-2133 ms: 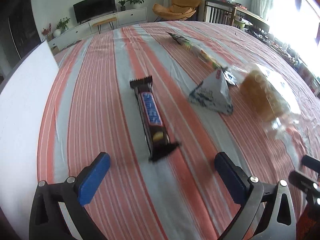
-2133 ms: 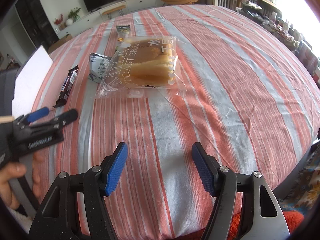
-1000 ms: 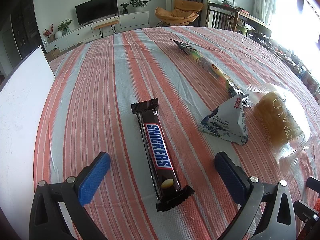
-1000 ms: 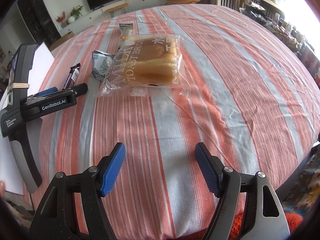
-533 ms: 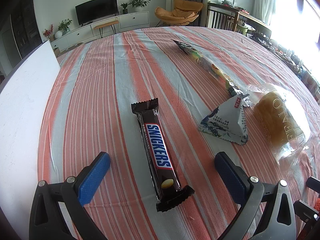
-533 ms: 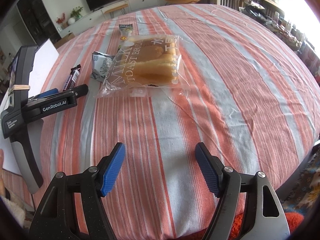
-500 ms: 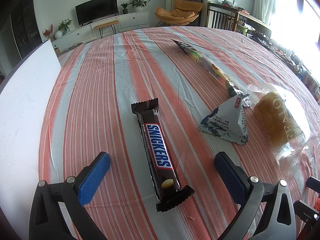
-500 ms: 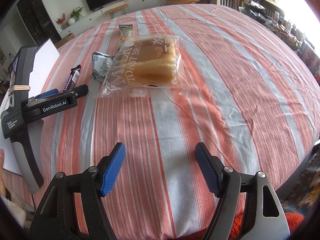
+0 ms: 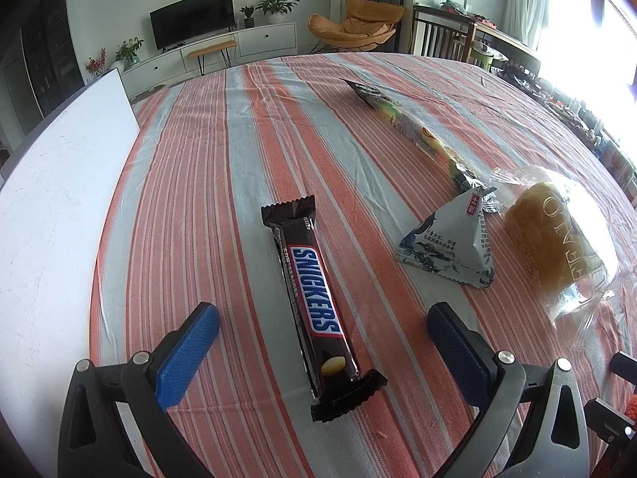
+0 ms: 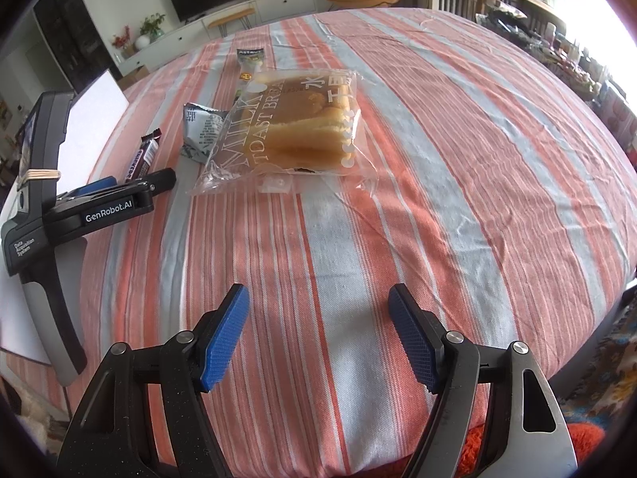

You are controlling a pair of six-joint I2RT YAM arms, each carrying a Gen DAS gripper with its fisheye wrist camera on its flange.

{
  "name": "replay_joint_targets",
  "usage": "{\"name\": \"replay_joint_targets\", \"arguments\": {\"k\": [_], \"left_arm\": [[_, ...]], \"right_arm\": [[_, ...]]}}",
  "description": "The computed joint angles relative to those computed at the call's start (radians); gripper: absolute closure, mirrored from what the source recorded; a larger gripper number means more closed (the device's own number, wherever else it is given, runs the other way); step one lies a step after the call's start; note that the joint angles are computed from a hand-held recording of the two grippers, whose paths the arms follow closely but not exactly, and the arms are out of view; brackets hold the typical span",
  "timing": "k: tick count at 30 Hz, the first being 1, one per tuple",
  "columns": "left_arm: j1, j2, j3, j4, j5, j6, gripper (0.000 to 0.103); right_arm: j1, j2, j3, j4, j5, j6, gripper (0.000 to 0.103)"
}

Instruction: Organize snacks

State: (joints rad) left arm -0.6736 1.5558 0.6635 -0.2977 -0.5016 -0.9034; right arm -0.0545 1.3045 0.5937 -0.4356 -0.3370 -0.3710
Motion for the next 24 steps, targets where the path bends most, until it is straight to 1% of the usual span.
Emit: {"name": "replay_joint_targets", "arguments": {"k": [5,12,24], "left_arm": [[0.000,0.000,0.000,-0.001,0.000,0.000,0.000],[0.000,-0.001,0.000,-0.001,0.000,0.000,0.000],[-0.001,-0.002,0.000,-0.002,0.000,0.000,0.000]], "right_arm": [[0.005,-0.005,-0.001,0.000,0.009,-0.001,0.027],[-0.011,0.002,0.004,-0.008,-0.016,-0.002,0.027],[-0.003,-0.002,-0.001,-0.002,0.004,-0.008,0.027]]}}
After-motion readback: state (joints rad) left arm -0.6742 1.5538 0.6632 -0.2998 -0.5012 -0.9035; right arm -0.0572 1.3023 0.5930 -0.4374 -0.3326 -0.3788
